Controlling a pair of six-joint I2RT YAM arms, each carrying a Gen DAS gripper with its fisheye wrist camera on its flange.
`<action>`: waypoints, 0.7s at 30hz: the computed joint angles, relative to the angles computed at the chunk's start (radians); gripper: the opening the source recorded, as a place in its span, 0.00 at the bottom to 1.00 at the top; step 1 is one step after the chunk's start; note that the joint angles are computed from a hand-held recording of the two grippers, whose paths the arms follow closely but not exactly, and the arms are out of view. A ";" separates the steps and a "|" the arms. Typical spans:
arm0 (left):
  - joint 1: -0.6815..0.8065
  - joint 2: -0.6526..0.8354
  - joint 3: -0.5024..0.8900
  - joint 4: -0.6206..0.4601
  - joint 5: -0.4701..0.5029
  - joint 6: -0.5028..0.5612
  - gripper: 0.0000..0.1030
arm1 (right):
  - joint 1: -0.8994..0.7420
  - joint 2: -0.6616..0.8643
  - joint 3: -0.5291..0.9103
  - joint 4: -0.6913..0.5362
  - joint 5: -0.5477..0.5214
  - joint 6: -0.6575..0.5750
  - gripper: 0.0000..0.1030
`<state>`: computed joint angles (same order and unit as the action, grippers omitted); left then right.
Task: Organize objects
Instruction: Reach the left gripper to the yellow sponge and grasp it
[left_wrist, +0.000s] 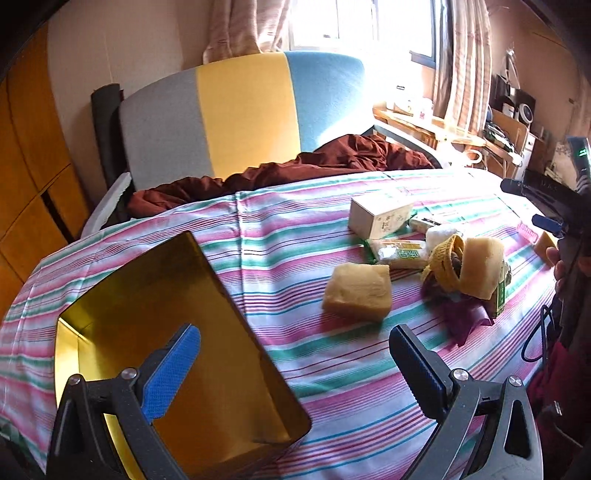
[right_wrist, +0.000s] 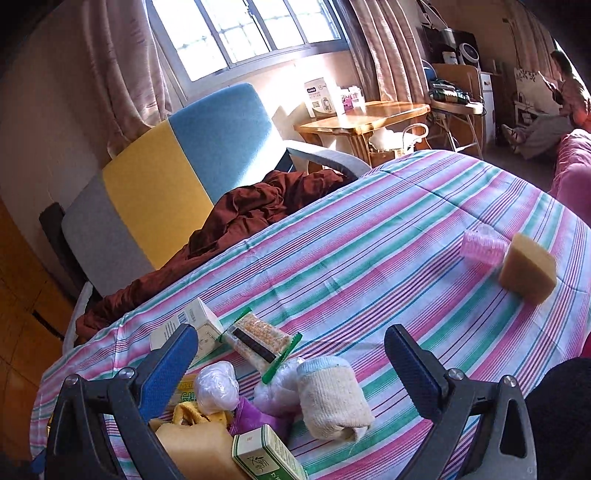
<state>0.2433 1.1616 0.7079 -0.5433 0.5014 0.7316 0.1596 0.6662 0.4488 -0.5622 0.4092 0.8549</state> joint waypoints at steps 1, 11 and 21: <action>-0.060 0.010 -0.006 0.025 -0.040 -0.035 1.00 | -0.005 -0.001 -0.004 0.004 -0.011 0.006 1.00; -0.392 0.220 -0.006 0.249 -0.280 -0.204 1.00 | -0.039 -0.011 -0.021 0.034 -0.080 -0.019 1.00; -0.492 0.392 0.041 0.366 -0.357 -0.262 0.99 | -0.071 0.007 -0.025 0.064 -0.125 -0.039 1.00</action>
